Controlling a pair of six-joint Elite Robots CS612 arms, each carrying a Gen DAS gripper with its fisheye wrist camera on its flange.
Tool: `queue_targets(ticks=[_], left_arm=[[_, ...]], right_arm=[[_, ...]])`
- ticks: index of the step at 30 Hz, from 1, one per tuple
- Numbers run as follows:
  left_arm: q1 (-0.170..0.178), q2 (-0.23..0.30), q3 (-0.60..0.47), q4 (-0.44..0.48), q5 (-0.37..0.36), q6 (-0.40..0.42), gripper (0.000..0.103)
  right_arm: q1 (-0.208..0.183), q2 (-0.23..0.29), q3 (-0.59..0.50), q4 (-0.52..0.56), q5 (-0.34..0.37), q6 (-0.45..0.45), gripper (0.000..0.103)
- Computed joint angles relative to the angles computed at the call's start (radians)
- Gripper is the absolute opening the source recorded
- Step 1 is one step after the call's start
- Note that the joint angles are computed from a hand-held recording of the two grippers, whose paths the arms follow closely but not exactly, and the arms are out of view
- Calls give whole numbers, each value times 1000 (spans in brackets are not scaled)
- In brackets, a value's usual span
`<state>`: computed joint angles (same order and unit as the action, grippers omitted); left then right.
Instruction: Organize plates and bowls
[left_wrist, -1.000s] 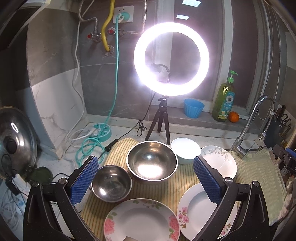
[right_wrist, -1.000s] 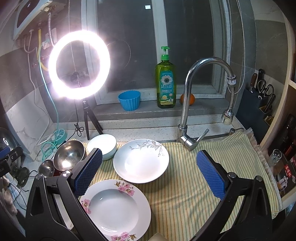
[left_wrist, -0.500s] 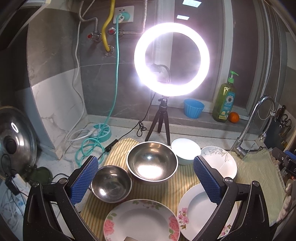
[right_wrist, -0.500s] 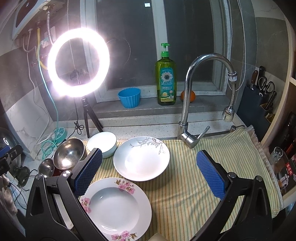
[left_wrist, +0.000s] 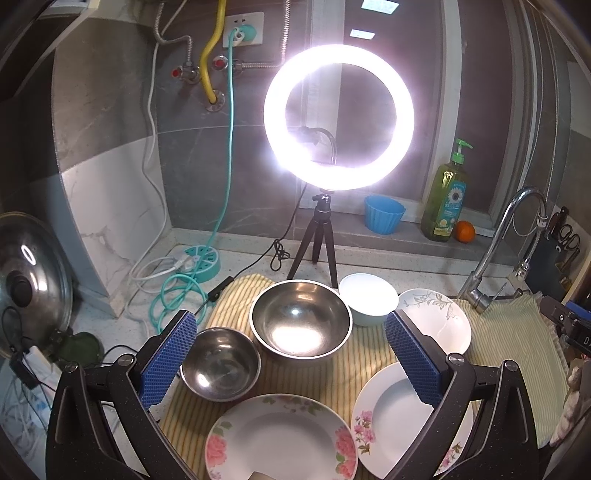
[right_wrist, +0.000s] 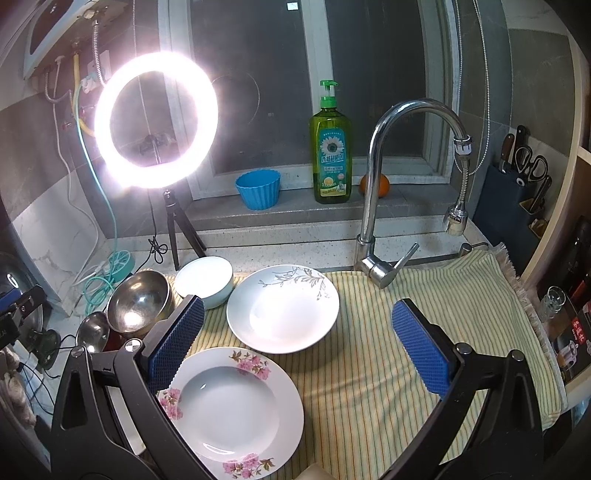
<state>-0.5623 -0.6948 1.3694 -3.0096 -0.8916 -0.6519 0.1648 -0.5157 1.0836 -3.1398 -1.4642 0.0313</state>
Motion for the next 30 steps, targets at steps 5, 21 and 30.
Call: queue_targets(ticks=[5, 21, 30], left_arm=[[0, 1, -3, 1, -1, 1, 102], [3, 3, -15, 12, -6, 6, 102], [3, 8, -21, 13, -10, 10, 102]], right_arm=[[0, 1, -1, 0, 1, 1, 103], [0, 0, 1, 7, 1, 3, 103], [-1, -1, 1, 10, 4, 3, 103]])
